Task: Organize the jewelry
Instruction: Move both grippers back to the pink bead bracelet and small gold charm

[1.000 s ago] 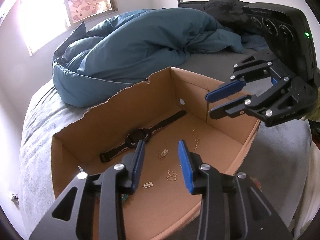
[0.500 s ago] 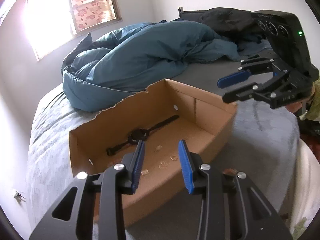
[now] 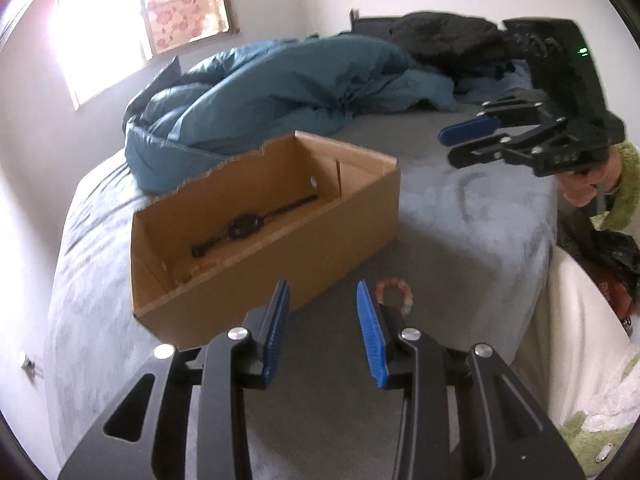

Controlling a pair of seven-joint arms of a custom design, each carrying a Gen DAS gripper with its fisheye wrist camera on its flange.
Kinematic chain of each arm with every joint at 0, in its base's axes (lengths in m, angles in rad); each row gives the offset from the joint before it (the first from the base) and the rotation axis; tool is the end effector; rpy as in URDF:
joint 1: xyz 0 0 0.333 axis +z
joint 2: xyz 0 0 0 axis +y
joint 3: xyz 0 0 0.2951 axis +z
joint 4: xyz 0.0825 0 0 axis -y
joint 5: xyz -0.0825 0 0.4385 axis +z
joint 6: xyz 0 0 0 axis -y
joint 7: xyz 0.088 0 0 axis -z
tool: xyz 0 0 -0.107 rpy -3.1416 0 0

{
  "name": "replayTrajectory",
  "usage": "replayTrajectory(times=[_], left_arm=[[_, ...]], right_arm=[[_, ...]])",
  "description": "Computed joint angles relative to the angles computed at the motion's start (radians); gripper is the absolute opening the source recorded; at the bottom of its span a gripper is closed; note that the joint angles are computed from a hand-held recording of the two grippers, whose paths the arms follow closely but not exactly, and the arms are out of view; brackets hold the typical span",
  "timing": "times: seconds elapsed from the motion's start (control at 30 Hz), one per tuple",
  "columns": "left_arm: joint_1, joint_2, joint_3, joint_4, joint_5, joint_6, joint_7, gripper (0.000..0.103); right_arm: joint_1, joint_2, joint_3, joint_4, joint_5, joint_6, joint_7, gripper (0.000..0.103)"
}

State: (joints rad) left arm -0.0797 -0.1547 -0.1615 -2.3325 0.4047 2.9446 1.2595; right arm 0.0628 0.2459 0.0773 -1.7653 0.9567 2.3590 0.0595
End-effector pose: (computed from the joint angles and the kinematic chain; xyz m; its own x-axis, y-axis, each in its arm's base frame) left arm 0.5549 -0.1644 0.4328 -0.2418 -0.9602 -0.1398 -0.6679 0.2692 -0.6938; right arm 0.6973 0.1058 0.4219 0.8666 -0.4988 0.0140 -0.3195 -0.5760 -0.7524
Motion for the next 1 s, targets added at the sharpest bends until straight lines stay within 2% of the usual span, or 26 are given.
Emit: replayTrajectory(times=[0.13, 0.27, 0.33, 0.47, 0.63, 1.0], left_arm=[[0.013, 0.016, -0.037, 0.012, 0.074, -0.073, -0.104, 0.034], [0.003, 0.04, -0.041, 0.029, 0.128, -0.116, -0.171, 0.034], [-0.01, 0.047, -0.032, 0.029, 0.106, -0.12, -0.165, 0.036], [-0.011, 0.062, -0.034, 0.041, 0.18, -0.154, -0.215, 0.044], [-0.017, 0.072, -0.027, 0.048, 0.196, -0.174, -0.227, 0.05], [-0.021, 0.112, -0.01, 0.075, 0.181, -0.182, -0.213, 0.05]], right_arm=[[0.007, -0.01, -0.005, -0.045, -0.026, 0.002, 0.02, 0.037], [0.017, -0.017, -0.008, -0.082, -0.056, 0.018, 0.04, 0.043], [0.021, -0.014, -0.01, -0.09, -0.073, 0.024, 0.056, 0.046], [0.025, -0.009, -0.007, -0.095, -0.094, 0.033, 0.07, 0.052], [0.027, 0.012, -0.003, -0.075, -0.114, 0.03, 0.095, 0.053], [0.026, 0.05, 0.009, -0.038, -0.15, 0.025, 0.116, 0.053]])
